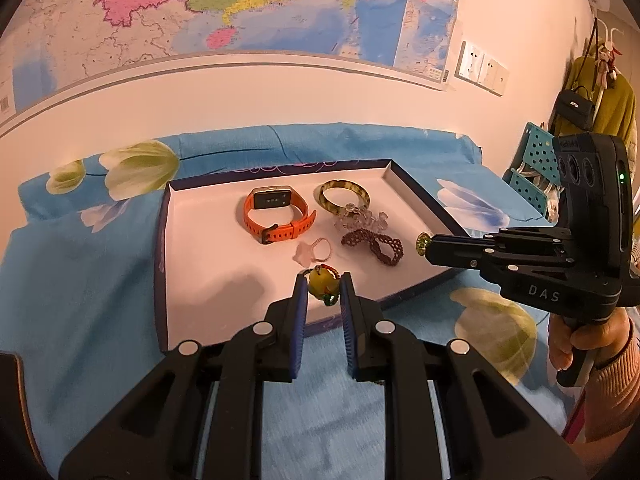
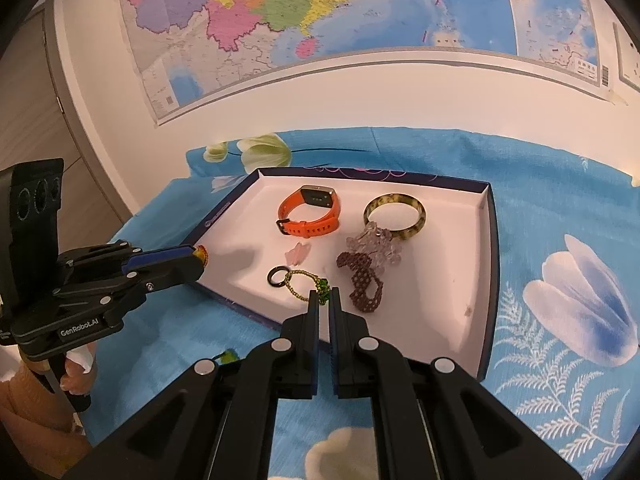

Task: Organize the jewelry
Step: 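Carry the charm and gold ring into the navy box and open both tools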

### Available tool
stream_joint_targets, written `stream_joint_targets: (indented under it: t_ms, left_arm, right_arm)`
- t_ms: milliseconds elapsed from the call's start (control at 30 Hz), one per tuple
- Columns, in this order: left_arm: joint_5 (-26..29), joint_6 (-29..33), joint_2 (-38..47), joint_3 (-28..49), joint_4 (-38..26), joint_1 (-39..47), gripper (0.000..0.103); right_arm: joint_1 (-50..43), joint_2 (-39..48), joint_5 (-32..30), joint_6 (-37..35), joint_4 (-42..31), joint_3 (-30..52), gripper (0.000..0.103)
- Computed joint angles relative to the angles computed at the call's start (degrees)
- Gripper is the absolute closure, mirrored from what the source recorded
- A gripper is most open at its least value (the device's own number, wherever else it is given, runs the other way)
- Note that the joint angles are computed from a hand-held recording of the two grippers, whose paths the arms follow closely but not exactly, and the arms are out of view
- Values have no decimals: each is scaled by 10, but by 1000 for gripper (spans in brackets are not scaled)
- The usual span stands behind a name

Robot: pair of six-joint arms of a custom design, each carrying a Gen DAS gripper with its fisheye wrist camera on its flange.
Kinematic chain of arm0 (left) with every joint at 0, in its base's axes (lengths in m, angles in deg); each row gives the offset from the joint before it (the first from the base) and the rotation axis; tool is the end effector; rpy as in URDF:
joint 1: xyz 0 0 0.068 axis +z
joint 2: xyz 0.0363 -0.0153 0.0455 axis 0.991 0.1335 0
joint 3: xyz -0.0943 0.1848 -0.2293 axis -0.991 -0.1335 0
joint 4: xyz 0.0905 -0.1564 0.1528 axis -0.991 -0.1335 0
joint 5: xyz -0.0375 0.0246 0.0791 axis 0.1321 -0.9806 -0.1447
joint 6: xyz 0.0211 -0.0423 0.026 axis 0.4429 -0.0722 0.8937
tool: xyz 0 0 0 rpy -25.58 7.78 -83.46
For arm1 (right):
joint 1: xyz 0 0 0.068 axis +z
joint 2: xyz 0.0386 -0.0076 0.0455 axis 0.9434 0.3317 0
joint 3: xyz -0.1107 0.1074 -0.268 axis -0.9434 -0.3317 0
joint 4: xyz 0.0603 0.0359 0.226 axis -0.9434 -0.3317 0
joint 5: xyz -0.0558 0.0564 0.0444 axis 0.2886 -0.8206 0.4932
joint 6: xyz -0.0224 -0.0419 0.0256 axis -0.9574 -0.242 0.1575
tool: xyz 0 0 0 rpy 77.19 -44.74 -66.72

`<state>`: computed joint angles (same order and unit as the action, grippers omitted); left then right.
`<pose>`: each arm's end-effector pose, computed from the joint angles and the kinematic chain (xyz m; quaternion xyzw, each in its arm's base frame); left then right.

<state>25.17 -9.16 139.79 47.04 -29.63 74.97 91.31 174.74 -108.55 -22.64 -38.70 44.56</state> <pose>0.2472 -0.0317 0.1693 -0.0251 0.9085 -0.0624 0.4124 0.3522 0.1513 0.1780 -0.3026 0.8603 0.2726 0.3065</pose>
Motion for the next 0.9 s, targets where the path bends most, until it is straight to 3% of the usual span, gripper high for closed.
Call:
stream_joint_targets:
  t_ms: [900]
  left_arm:
    - [11,1,139,96,-14,29,86]
  right_arm:
    - [26,86,54,15,-56,108,100]
